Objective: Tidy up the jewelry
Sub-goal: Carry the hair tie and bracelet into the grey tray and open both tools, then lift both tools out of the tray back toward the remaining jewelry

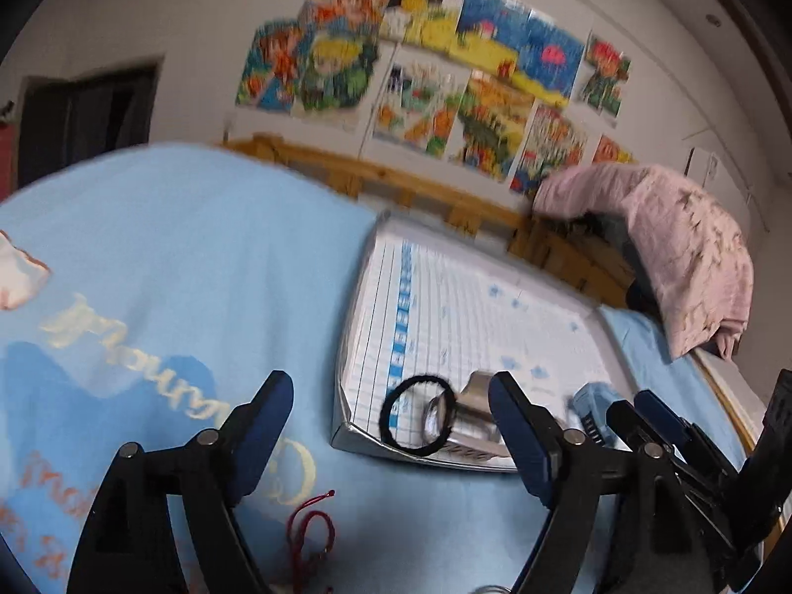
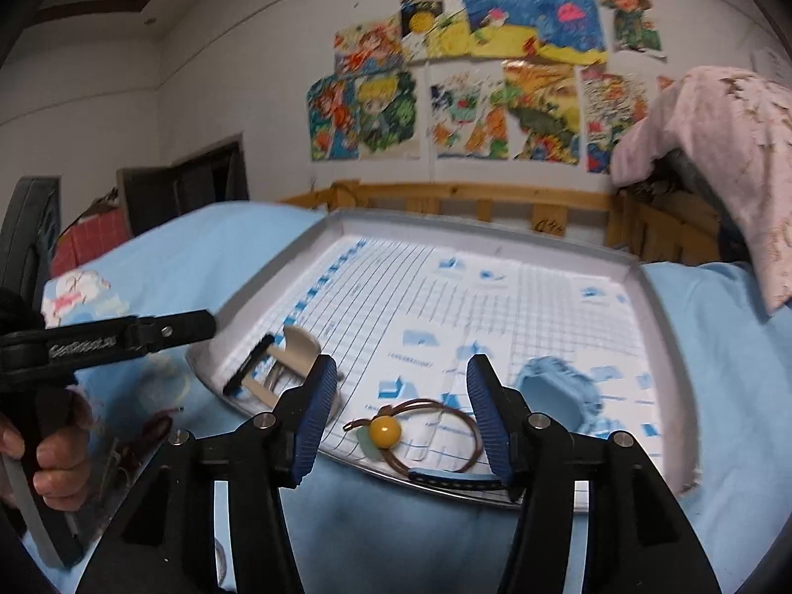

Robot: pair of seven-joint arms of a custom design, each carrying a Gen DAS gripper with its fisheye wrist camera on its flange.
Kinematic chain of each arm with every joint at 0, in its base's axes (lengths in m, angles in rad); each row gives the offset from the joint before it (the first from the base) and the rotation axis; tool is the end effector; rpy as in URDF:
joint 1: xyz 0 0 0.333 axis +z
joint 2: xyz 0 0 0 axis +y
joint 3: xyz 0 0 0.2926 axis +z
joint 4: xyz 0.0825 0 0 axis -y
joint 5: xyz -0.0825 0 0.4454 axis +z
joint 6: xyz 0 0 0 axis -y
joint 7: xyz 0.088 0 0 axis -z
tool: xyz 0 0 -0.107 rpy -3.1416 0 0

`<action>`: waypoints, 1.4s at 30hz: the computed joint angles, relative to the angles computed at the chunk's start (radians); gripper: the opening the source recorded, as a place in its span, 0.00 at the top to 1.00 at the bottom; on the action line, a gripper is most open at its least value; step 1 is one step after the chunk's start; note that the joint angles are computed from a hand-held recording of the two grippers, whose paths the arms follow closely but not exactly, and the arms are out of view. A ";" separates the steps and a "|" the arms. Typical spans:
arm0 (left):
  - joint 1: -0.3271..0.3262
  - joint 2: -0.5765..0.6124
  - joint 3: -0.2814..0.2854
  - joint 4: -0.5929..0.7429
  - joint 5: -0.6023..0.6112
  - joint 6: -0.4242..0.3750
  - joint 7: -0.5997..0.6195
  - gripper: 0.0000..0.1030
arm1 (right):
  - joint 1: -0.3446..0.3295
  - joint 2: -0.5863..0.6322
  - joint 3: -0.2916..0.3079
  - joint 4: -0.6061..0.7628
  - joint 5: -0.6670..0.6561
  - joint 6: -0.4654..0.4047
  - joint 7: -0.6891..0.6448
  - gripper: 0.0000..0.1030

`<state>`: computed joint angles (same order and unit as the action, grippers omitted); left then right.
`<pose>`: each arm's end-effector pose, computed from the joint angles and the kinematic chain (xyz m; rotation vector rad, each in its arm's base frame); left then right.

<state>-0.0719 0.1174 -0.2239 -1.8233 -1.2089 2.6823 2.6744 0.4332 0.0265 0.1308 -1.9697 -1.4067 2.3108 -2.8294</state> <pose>0.6707 -0.1682 0.4926 -1.3229 2.1257 -1.4914 0.5629 0.3326 0.4552 -1.1663 1.8336 -1.1387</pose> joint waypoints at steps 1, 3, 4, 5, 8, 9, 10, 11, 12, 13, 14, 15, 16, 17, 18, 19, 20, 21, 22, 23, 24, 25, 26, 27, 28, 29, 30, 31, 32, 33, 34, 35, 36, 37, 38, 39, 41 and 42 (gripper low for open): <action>0.003 -0.018 0.000 -0.014 -0.016 0.003 0.014 0.17 | 0.003 -0.015 0.003 -0.013 -0.006 -0.013 0.020 0.50; 0.003 -0.066 0.006 -0.057 -0.077 0.022 0.062 0.08 | 0.011 -0.044 0.017 -0.036 -0.015 -0.064 0.059 0.41; 0.000 -0.094 0.012 -0.082 -0.125 0.036 0.100 0.05 | 0.015 -0.060 0.027 -0.049 -0.024 -0.090 0.079 0.40; -0.006 -0.124 0.021 -0.109 -0.180 0.051 0.145 0.00 | 0.019 -0.076 0.037 -0.059 -0.032 -0.114 0.095 0.37; -0.032 -0.209 0.056 -0.181 -0.311 0.087 0.258 0.00 | 0.024 -0.116 0.064 -0.082 -0.053 -0.159 0.107 0.24; -0.039 -0.236 0.068 -0.203 -0.331 0.091 0.279 0.00 | 0.028 -0.132 0.077 -0.092 -0.063 -0.184 0.120 0.20; -0.047 -0.262 0.080 -0.226 -0.348 0.093 0.298 0.00 | 0.030 -0.145 0.087 -0.101 -0.075 -0.199 0.135 0.18; -0.053 -0.299 0.094 -0.258 -0.371 0.091 0.327 0.00 | 0.035 -0.163 0.101 -0.114 -0.086 -0.219 0.152 0.14; -0.060 -0.321 0.105 -0.275 -0.380 0.090 0.339 0.00 | 0.038 -0.177 0.113 -0.125 -0.089 -0.235 0.163 0.10; -0.065 -0.352 0.116 -0.302 -0.394 0.087 0.357 0.00 | 0.043 -0.190 0.128 -0.135 -0.095 -0.260 0.179 0.09; -0.070 -0.388 0.129 -0.335 -0.409 0.084 0.378 0.00 | 0.048 -0.201 0.141 -0.143 -0.100 -0.280 0.189 0.08; -0.074 -0.424 0.141 -0.368 -0.423 0.081 0.398 0.00 | 0.053 -0.208 0.152 -0.149 -0.099 -0.297 0.193 0.07; -0.077 -0.451 0.150 -0.391 -0.430 0.081 0.409 0.00 | 0.061 -0.215 0.166 -0.154 -0.095 -0.324 0.195 0.07; -0.079 -0.488 0.160 -0.426 -0.437 0.078 0.423 0.00 | 0.069 -0.221 0.180 -0.159 -0.093 -0.351 0.200 0.06; -0.081 -0.518 0.171 -0.455 -0.439 0.071 0.432 0.00 | 0.076 -0.225 0.190 -0.163 -0.092 -0.368 0.206 0.04; -0.082 -0.549 0.181 -0.484 -0.435 0.064 0.435 0.00 | 0.086 -0.230 0.202 -0.169 -0.092 -0.386 0.213 0.03; -0.082 -0.580 0.190 -0.514 -0.427 0.059 0.433 0.00 | 0.095 -0.231 0.212 -0.172 -0.094 -0.401 0.216 0.03; -0.084 -0.604 0.199 -0.538 -0.418 0.053 0.432 0.00 | 0.104 -0.231 0.221 -0.174 -0.092 -0.418 0.218 0.03; -0.084 -0.635 0.210 -0.569 -0.406 0.042 0.434 0.00 | 0.114 -0.232 0.230 -0.175 -0.090 -0.436 0.217 0.03; -0.087 -0.660 0.219 -0.595 -0.402 0.039 0.442 0.00 | 0.126 -0.229 0.242 -0.175 -0.091 -0.458 0.218 0.02; -0.089 -0.686 0.228 -0.620 -0.398 0.037 0.451 0.00 | 0.137 -0.228 0.250 -0.176 -0.091 -0.475 0.218 0.02; -0.091 -0.709 0.237 -0.644 -0.396 0.036 0.460 0.00 | 0.148 -0.227 0.255 -0.178 -0.090 -0.489 0.217 0.02; -0.093 -0.729 0.243 -0.664 -0.394 0.037 0.467 0.00 | 0.160 -0.222 0.262 -0.177 -0.087 -0.506 0.215 0.02; -0.093 -0.753 0.251 -0.688 -0.393 0.039 0.476 0.00 | 0.172 -0.215 0.269 -0.175 -0.083 -0.524 0.210 0.02; -0.094 -0.773 0.258 -0.709 -0.393 0.040 0.484 0.00 | 0.185 -0.206 0.275 -0.171 -0.077 -0.545 0.205 0.02; -0.092 -0.795 0.263 -0.732 -0.390 0.044 0.489 0.00 | 0.198 -0.196 0.280 -0.166 -0.071 -0.565 0.199 0.02; -0.090 -0.818 0.270 -0.756 -0.384 0.049 0.490 0.00 | 0.212 -0.190 0.282 -0.164 -0.064 -0.580 0.194 0.02; -0.090 -0.831 0.276 -0.772 -0.379 0.051 0.489 0.00 | 0.225 -0.185 0.282 -0.163 -0.056 -0.590 0.189 0.02; -0.088 -0.846 0.282 -0.790 -0.371 0.052 0.487 0.00 | 0.236 -0.182 0.282 -0.164 -0.047 -0.597 0.184 0.02; -0.087 -0.859 0.286 -0.805 -0.359 0.057 0.483 0.00 | 0.246 -0.176 0.281 -0.159 -0.039 -0.605 0.177 0.02; -0.087 -0.867 0.290 -0.816 -0.349 0.061 0.480 0.00 | 0.256 -0.169 0.281 -0.153 -0.027 -0.615 0.171 0.02; -0.087 -0.878 0.296 -0.830 -0.343 0.067 0.480 0.00 | 0.266 -0.164 0.281 -0.148 -0.018 -0.626 0.168 0.02; -0.089 -0.887 0.301 -0.840 -0.338 0.074 0.481 0.00 | 0.275 -0.161 0.280 -0.147 -0.006 -0.635 0.168 0.02; -0.089 -0.893 0.306 -0.849 -0.328 0.077 0.475 0.00 | 0.284 -0.157 0.280 -0.145 0.004 -0.643 0.170 0.02; -0.090 -0.898 0.312 -0.855 -0.316 0.078 0.466 0.00 | 0.291 -0.155 0.278 -0.144 0.010 -0.645 0.173 0.02; -0.091 -0.902 0.316 -0.860 -0.302 0.080 0.451 0.00 | 0.297 -0.153 0.276 -0.143 0.018 -0.643 0.173 0.02; -0.100 -0.909 0.327 -0.866 -0.292 0.088 0.437 0.00 | 0.308 -0.149 0.274 -0.141 0.032 -0.647 0.174 0.02; -0.105 -0.909 0.332 -0.867 -0.289 0.092 0.434 0.00 | 0.312 -0.148 0.272 -0.141 0.039 -0.645 0.178 0.02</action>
<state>-0.1770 -0.7919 0.1078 -2.6907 -1.4980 2.7747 3.1084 0.7449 -0.1211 0.4033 -2.1109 -1.3681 1.6655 -2.6515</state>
